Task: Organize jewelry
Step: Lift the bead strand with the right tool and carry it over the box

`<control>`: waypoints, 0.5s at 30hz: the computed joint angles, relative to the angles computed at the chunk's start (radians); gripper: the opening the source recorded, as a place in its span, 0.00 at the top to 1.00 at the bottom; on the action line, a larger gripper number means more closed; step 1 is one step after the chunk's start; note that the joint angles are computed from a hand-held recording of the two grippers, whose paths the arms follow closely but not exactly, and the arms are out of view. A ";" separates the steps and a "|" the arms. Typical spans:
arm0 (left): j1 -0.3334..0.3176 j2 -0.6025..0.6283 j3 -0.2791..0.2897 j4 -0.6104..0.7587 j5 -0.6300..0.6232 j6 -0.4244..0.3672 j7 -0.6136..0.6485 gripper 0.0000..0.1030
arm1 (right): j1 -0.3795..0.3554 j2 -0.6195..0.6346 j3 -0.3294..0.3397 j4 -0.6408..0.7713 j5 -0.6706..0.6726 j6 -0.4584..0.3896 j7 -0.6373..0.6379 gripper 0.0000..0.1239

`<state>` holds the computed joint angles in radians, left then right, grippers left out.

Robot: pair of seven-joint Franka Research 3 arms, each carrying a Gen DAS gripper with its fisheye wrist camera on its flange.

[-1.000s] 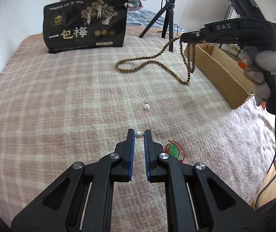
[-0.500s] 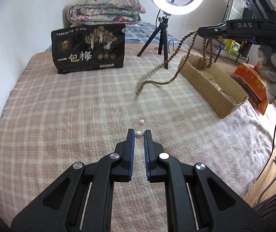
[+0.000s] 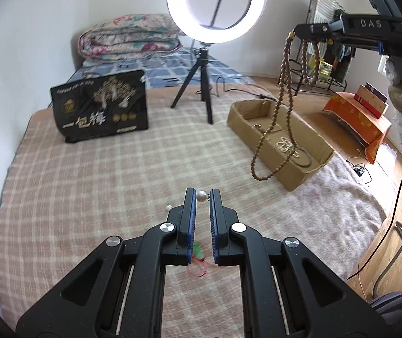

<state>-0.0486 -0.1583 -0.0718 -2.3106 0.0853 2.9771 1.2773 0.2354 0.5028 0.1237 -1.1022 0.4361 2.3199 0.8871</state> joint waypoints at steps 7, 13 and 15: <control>-0.020 0.050 -0.023 0.084 0.004 -0.004 0.020 0.93 | -0.034 -0.008 -0.006 0.038 0.027 0.004 -0.004 0.92; -0.031 0.115 -0.047 0.172 -0.002 -0.019 0.035 0.93 | -0.047 0.052 -0.022 0.146 -0.002 -0.020 0.028 0.92; -0.034 0.143 -0.056 0.207 -0.009 -0.026 0.044 0.93 | -0.050 0.082 -0.026 0.193 -0.017 -0.033 0.043 0.92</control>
<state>-0.0823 -0.0154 -0.1282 -2.1039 0.0765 2.9508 1.3212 0.1857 0.5847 0.0978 -0.9094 0.4190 2.2870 0.9306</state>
